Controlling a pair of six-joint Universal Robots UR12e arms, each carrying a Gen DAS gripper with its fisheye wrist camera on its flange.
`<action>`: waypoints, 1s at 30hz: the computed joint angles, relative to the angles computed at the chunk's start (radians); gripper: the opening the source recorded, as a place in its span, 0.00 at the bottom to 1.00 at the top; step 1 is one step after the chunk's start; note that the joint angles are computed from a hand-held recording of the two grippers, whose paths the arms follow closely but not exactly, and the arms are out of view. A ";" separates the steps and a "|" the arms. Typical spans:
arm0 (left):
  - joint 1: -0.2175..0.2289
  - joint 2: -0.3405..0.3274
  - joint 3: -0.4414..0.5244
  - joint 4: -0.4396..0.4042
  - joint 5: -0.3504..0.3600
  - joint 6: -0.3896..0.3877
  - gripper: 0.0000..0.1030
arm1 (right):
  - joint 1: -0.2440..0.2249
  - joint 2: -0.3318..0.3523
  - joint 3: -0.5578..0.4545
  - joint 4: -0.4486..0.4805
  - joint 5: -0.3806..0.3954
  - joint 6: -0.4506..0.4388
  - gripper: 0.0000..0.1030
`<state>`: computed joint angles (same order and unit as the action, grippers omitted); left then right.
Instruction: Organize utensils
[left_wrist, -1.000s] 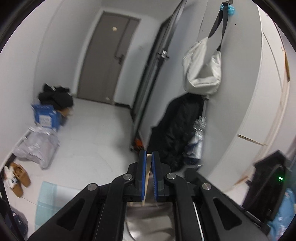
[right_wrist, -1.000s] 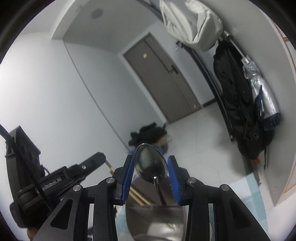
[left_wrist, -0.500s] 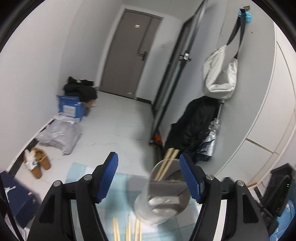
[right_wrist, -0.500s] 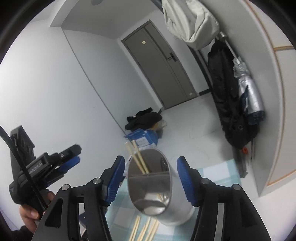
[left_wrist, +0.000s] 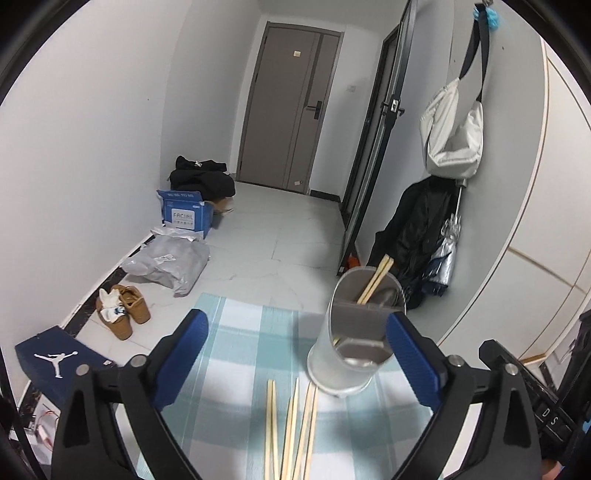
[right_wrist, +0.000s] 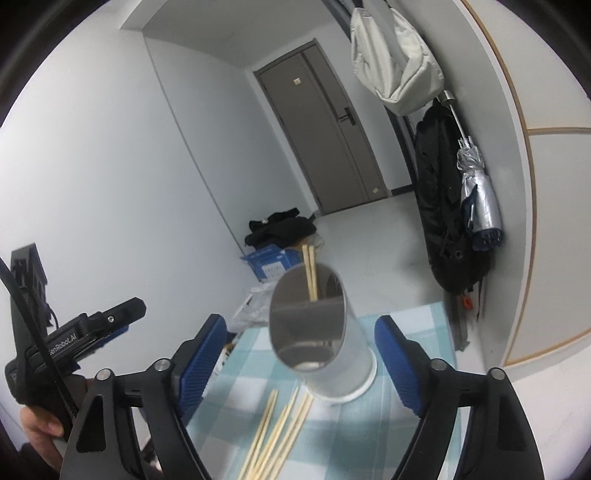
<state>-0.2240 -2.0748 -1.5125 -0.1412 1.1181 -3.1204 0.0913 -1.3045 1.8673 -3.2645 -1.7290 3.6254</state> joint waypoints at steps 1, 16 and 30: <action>0.000 0.003 -0.008 -0.001 0.003 0.009 0.96 | 0.004 -0.001 0.002 0.008 -0.006 -0.006 0.81; 0.012 0.010 -0.092 0.022 0.058 0.023 0.99 | 0.046 0.000 0.042 0.155 -0.045 -0.036 0.83; 0.026 -0.025 -0.066 -0.068 0.058 0.013 0.99 | 0.038 0.044 -0.004 0.362 -0.015 0.015 0.83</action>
<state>-0.1979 -2.0995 -1.5781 -0.2089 1.1759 -3.1077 0.1297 -1.2605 1.8629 -2.9020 -1.7440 3.6407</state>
